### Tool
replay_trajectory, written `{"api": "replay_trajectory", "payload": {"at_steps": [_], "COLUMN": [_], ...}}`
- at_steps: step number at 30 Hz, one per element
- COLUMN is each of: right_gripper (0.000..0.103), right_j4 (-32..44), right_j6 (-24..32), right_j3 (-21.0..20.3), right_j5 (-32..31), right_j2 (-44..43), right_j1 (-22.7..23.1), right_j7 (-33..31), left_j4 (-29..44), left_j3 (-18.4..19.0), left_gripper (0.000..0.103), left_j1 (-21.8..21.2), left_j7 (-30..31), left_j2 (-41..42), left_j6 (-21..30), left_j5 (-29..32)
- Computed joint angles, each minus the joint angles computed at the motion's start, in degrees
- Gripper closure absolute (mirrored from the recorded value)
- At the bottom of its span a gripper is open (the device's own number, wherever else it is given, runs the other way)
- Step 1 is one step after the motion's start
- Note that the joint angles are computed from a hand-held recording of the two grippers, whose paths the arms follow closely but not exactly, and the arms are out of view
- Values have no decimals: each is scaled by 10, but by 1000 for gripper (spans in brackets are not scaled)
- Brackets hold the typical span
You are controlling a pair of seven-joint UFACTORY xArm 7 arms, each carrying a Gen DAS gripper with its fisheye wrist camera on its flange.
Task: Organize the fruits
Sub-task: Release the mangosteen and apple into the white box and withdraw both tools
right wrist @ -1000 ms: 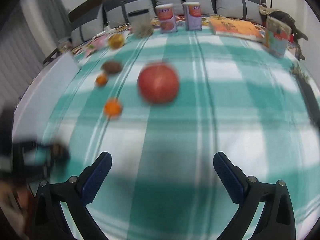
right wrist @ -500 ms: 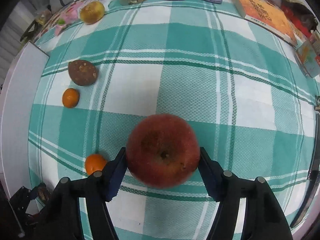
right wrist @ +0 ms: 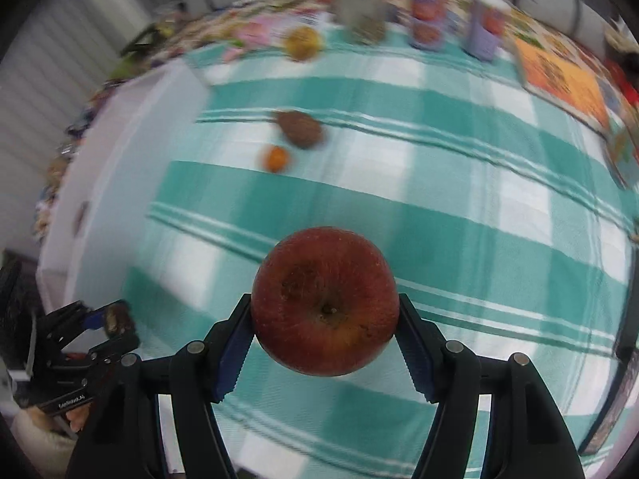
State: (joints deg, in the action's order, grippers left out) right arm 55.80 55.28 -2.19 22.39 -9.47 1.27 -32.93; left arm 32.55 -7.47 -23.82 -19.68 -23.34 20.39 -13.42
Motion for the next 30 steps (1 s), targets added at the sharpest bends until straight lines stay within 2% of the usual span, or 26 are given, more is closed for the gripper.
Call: {"api": "replay_trajectory", "payload": {"at_steps": [4,8,11,15,18,23,25,26,30], "right_gripper": [36,36,36,36,36,35,34,34,26], "right_j4": [30,66,108,176,226,282,291,289,267], "right_j6": [31,37,19,-5,-25,-35,-37,-44,-83], "right_j3": [28,64,101,145,168,176,176,177,192], "right_j5": [69,127,150,128,57,-46,-68,-71,-25], "right_j2": [-20,-10,35,127,203,291,312,315,293], "right_j1": [50,112,160,212,251,297,305,307,281], "right_j7": [-5,-5,7,50,109,179,198,205,188], "left_j4": [-23,-51,-76,-102,-108,-118,-125,-132,-143], "left_j3": [16,49,74,95,107,109,103,102,84], "left_gripper": [59,59,59,59,59,57,48,38,31], "left_j1": [41,126,197,275,307,331,338,342,359], "left_j7": [-2,-2,-3,-9,-5,-9,-19,-21,-40], "left_j2": [-108,-200,-213,-177,-149,-136,-145,-156,-225], "left_j6": [42,99,127,139,150,166,166,164,174], "left_j5": [27,66,92,116,124,123,126,128,148]}}
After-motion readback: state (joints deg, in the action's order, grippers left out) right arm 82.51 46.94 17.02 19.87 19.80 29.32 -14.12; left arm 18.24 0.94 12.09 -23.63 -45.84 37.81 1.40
